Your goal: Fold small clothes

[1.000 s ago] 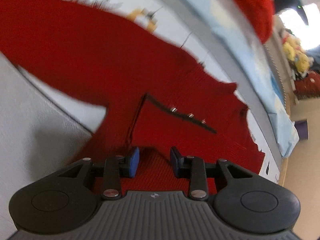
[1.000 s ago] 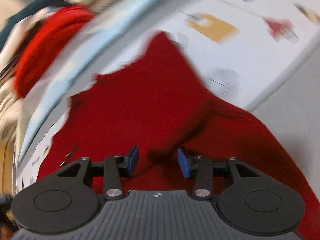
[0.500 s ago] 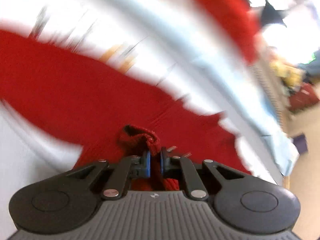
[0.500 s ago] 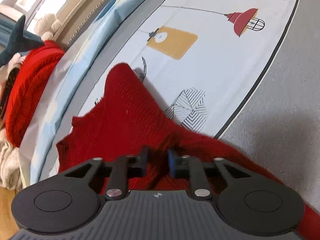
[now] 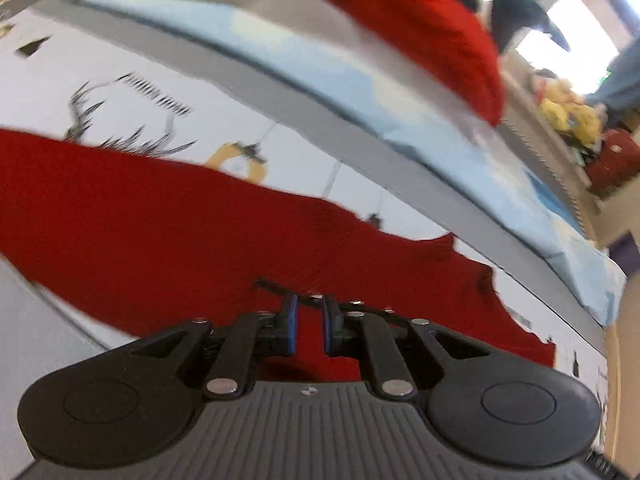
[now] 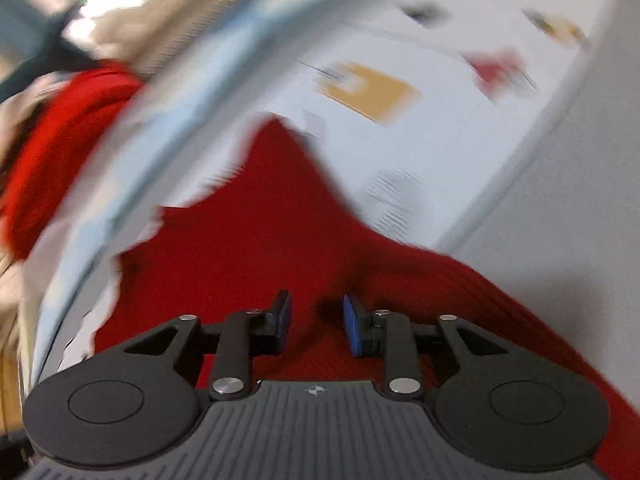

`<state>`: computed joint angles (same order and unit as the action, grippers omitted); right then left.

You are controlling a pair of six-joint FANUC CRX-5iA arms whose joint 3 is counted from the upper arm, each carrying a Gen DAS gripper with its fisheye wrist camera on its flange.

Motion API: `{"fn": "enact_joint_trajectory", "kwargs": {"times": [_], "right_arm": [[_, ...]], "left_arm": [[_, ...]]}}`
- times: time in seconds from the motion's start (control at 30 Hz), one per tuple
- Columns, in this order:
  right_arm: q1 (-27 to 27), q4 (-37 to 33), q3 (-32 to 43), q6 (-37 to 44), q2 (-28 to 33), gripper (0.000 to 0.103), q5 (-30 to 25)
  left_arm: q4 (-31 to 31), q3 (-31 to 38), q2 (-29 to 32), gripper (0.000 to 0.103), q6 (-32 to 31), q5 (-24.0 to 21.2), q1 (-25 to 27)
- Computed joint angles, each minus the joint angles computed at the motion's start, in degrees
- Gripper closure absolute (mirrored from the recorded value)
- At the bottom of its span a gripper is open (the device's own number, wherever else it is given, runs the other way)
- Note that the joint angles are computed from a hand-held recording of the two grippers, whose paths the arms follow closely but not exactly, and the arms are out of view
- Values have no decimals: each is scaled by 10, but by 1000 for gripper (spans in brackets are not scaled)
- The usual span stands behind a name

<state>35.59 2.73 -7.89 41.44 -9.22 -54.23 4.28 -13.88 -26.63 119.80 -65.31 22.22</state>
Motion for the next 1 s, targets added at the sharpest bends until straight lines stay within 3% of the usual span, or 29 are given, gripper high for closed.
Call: {"fn": "enact_joint_trajectory", "kwargs": {"times": [0.1,0.17,0.27,0.47,0.63,0.83,0.93,0.97,1.0], "right_arm": [[6,-2,-19,72,-8,58,71],[-13,-31,4,109,22,50,45],[-40,-60,45,117,72,58,-51],[-32,-48,35,150,51,50,-11],[-38,-47,59,105,78,52,-67],[2,-15,60,137,46,50,-56],[17,8,58,140,45,50,-51],[19,9,58,141,45,50,-52],[22,9,59,141,44,50,-56]], "left_arm": [[50,-26,9,89,-24,5,16],[69,-37,21,90,-13,-14,27],[98,-61,13,90,0,-38,60],[87,-48,1,86,-28,-31,70],[90,-47,-14,86,-39,-54,113],[86,-47,-53,86,-116,-75,217],[89,-57,-72,86,-161,-92,298],[97,-63,-80,85,-181,-100,334],[101,-67,-84,77,-197,-108,368]]}}
